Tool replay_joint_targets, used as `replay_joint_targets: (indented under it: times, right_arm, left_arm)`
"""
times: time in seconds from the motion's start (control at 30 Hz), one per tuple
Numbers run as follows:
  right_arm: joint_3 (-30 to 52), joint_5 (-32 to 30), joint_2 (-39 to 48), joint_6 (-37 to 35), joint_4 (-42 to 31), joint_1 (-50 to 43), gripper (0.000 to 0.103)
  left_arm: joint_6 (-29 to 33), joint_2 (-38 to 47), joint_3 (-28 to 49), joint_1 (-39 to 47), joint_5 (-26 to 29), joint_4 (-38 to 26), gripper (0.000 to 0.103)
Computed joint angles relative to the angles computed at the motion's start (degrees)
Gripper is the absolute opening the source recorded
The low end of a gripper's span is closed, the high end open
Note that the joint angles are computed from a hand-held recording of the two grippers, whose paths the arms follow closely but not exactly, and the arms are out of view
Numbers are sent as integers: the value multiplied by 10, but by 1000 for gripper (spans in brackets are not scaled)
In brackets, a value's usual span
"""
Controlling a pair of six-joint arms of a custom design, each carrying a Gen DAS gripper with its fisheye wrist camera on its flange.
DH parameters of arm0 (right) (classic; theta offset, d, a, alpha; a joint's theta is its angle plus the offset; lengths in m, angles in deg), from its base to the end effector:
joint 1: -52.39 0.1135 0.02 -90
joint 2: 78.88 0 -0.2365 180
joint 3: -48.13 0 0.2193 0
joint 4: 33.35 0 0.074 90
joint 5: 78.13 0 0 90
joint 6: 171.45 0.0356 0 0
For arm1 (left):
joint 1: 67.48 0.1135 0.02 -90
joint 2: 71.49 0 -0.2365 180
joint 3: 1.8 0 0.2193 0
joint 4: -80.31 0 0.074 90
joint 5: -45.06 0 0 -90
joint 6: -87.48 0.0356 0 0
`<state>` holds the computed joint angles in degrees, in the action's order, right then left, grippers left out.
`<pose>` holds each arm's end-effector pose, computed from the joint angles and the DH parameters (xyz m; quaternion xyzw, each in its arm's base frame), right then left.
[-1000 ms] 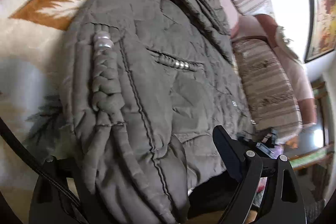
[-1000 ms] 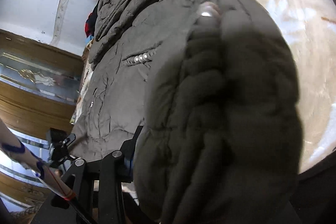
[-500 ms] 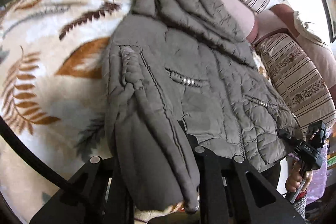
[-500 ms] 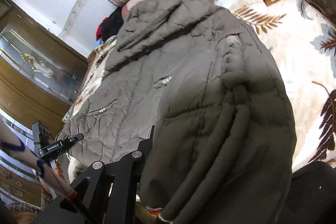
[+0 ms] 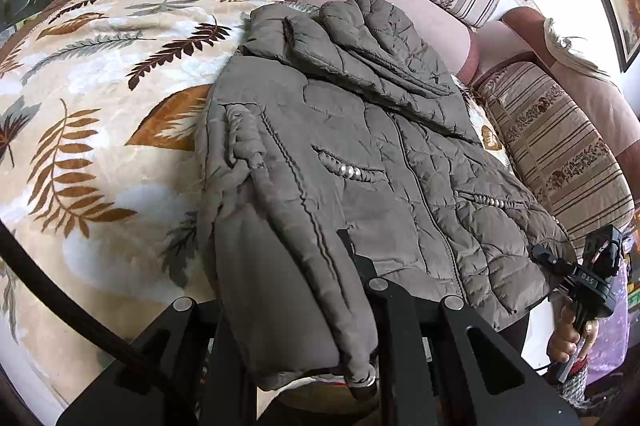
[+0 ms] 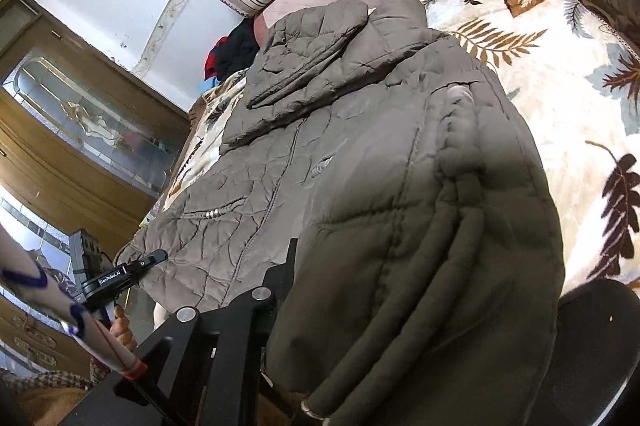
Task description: Fold large clothes
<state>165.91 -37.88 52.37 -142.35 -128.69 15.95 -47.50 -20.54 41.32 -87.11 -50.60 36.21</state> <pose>0.3041 -0.1907 0.1484 -0.1224 0.8893 0.3854 0.2137 0.1479 -0.0490 0.1811 -0.2229 0.9176 -0.1346 0.3003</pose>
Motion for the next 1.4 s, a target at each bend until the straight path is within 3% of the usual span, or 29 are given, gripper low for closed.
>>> replay_joint_targets:
  times: [0.3, 0.53, 0.8, 1.03, 1.4]
  right_arm:
    - [30, -1, 4, -42, -53, -20, 18]
    - [92, -24, 23, -23, -82, -6, 18]
    - [139, -47, 3, 23, -83, 31, 18]
    - [176, -53, -11, 97, -49, 64, 18]
    - [270, -36, -2, 270, 38, 133, 18]
  left_arm:
    - [-18, -30, 25, -37, -29, -52, 16]
    - [28, 5, 78, 11, -21, -55, 16]
    - [78, 80, 162, 27, -48, -52, 16]
    - [119, 124, 212, 71, -37, -43, 16]
    - [171, 204, 289, 134, -18, -21, 16]
